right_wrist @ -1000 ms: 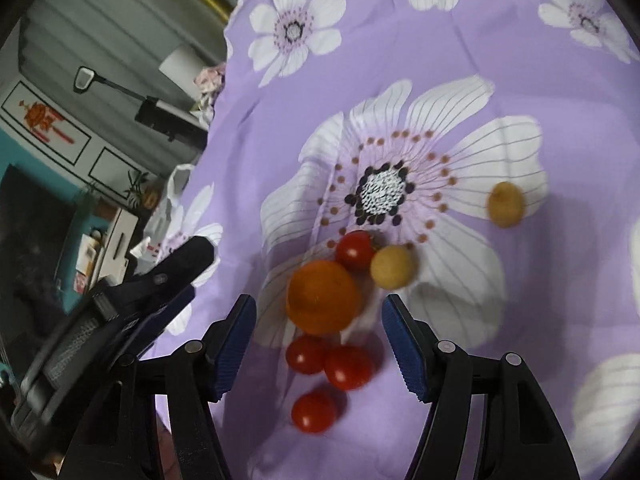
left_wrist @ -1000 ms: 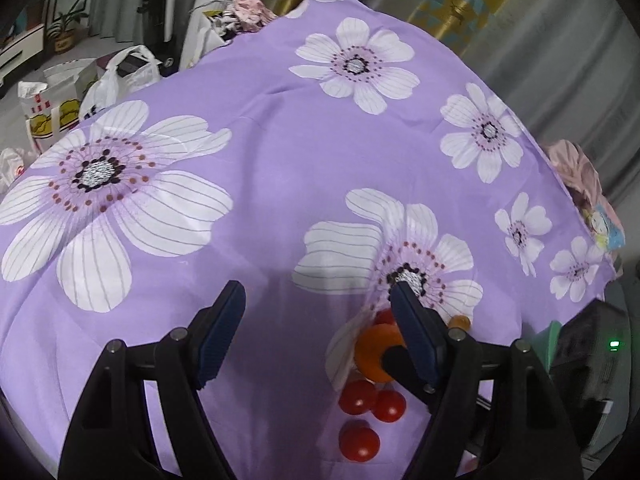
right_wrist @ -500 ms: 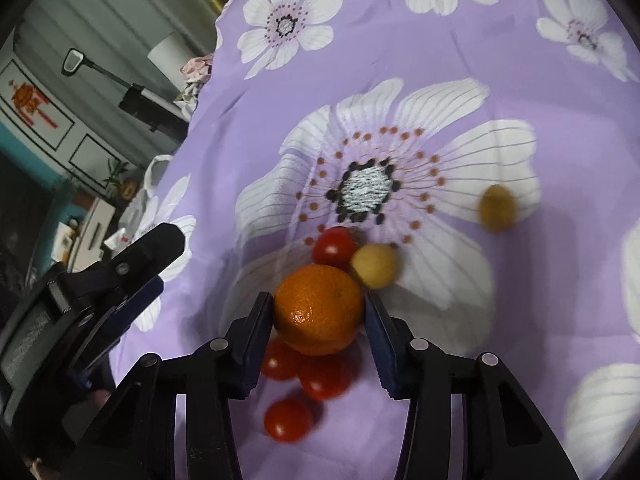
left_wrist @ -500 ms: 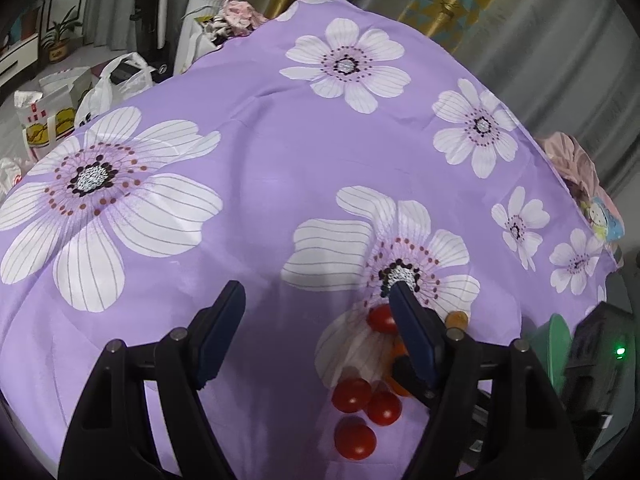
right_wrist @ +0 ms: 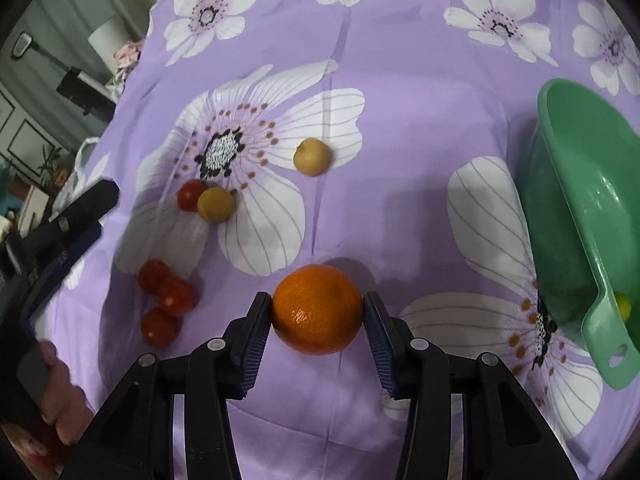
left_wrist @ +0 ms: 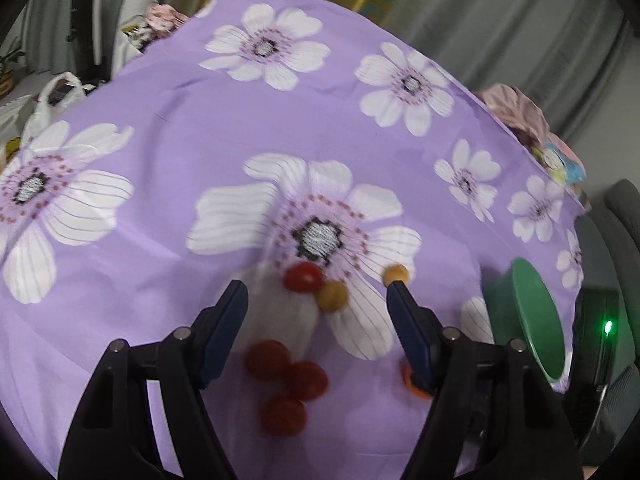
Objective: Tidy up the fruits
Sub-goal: 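Close the right gripper on the second orange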
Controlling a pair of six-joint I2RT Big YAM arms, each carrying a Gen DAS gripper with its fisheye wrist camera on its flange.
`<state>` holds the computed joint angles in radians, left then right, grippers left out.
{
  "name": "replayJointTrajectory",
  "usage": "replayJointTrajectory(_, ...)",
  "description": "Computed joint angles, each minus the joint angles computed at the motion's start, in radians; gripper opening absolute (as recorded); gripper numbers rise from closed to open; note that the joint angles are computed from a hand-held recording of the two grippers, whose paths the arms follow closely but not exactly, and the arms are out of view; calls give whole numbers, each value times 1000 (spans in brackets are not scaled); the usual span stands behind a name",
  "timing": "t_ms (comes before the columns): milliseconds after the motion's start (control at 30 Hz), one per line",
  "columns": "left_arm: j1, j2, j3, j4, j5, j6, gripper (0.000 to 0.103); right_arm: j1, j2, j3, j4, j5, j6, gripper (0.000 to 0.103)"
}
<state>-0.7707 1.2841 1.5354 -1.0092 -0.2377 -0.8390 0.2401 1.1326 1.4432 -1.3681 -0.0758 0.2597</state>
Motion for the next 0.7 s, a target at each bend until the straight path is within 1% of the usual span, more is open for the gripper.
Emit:
replayJointTrajectory(33, -1, 0, -2, 7, 15, -1, 69, -1, -3, 2, 6, 1, 4, 48)
replayJointTrajectory(67, -1, 0, -4, 16, 28, -1, 67, -9, -11, 3, 12, -7, 5, 51)
replayJointTrajectory(100, -1, -2, -9, 33, 49, 0, 66, -21, -21, 2, 20, -24, 5, 55)
replayJointTrajectory(167, -10, -3, -14, 51, 69, 1, 63, -50, -47, -5, 40, -58, 6, 57)
replayJointTrajectory(267, -28, 6, -11, 69, 116, 20, 58, -98, -78, -16, 85, -98, 25, 57)
replayJointTrajectory(333, -41, 18, -3, 68, 148, 37, 54, -123, -90, -26, 118, -133, 56, 58)
replayJointTrajectory(400, -56, 35, 6, 70, 194, 53, 50, -150, -89, -29, 123, -175, 70, 57)
replayJointTrajectory(467, -71, 49, 13, 71, 230, 76, 48, -158, -84, -29, 120, -211, 82, 58)
replayJointTrajectory(600, -103, 82, 29, 59, 251, 114, 47, -164, -66, -33, 106, -290, 97, 58)
replayJointTrajectory(633, -107, 87, 29, 57, 249, 119, 47, -159, -64, -36, 106, -296, 98, 58)
replayJointTrajectory(700, -116, 102, 36, 44, 222, 124, 46, -147, -58, -40, 109, -288, 92, 58)
